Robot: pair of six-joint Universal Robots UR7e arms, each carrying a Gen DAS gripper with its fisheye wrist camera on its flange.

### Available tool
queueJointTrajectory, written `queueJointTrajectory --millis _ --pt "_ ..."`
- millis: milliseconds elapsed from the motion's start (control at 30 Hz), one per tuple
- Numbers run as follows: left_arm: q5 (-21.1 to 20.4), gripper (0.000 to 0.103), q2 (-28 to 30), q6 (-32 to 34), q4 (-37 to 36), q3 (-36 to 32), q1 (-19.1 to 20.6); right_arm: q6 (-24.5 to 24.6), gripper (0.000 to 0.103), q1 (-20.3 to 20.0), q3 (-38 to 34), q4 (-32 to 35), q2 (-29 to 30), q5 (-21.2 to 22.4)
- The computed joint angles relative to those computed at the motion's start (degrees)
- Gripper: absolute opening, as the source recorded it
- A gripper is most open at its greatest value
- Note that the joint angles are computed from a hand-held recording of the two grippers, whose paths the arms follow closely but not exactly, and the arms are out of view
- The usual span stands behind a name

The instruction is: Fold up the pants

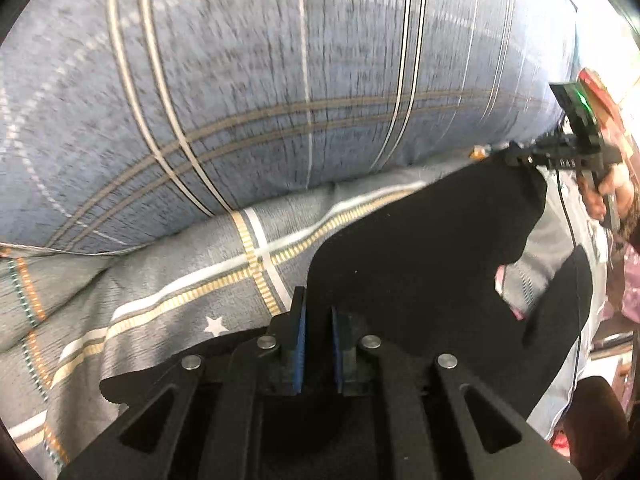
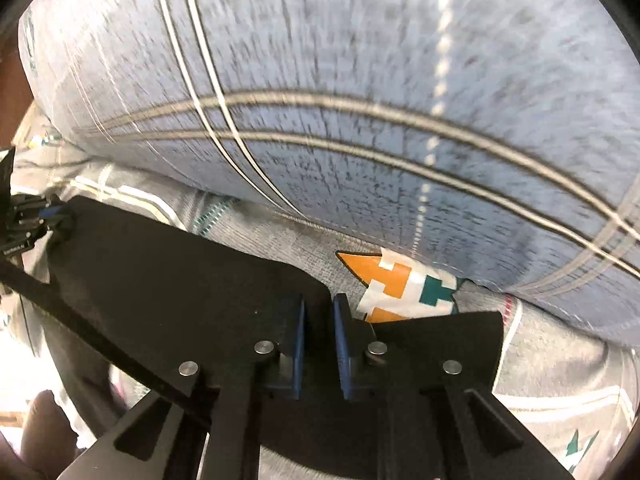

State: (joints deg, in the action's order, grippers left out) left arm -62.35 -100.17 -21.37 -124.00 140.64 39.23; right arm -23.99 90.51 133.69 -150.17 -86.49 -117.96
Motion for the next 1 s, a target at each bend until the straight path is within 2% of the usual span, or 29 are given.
queueJointTrajectory --millis 167,500,700,1000 --pt "1.1 0.010 -5.3 -1.7 4.1 0.4 -4.3 2.2 0.014 2.2 2.1 0.8 -5.4 0.4" --pt "4.6 0.010 -18.6 -10.0 12.4 5.6 -19.4 3.8 0.014 6.4 9.8 -1.7 -17.2 1.1" --pt "6.5 0.010 -26.5 -16.5 18.2 8.2 -27.1 3.7 0.014 8.3 14.7 -6.8 -20.2 1.4" --pt "8.4 0.010 -37.1 -33.2 37.6 9.0 -42.8 1.1 0.014 8.5 20.0 -10.5 -26.3 3.5"
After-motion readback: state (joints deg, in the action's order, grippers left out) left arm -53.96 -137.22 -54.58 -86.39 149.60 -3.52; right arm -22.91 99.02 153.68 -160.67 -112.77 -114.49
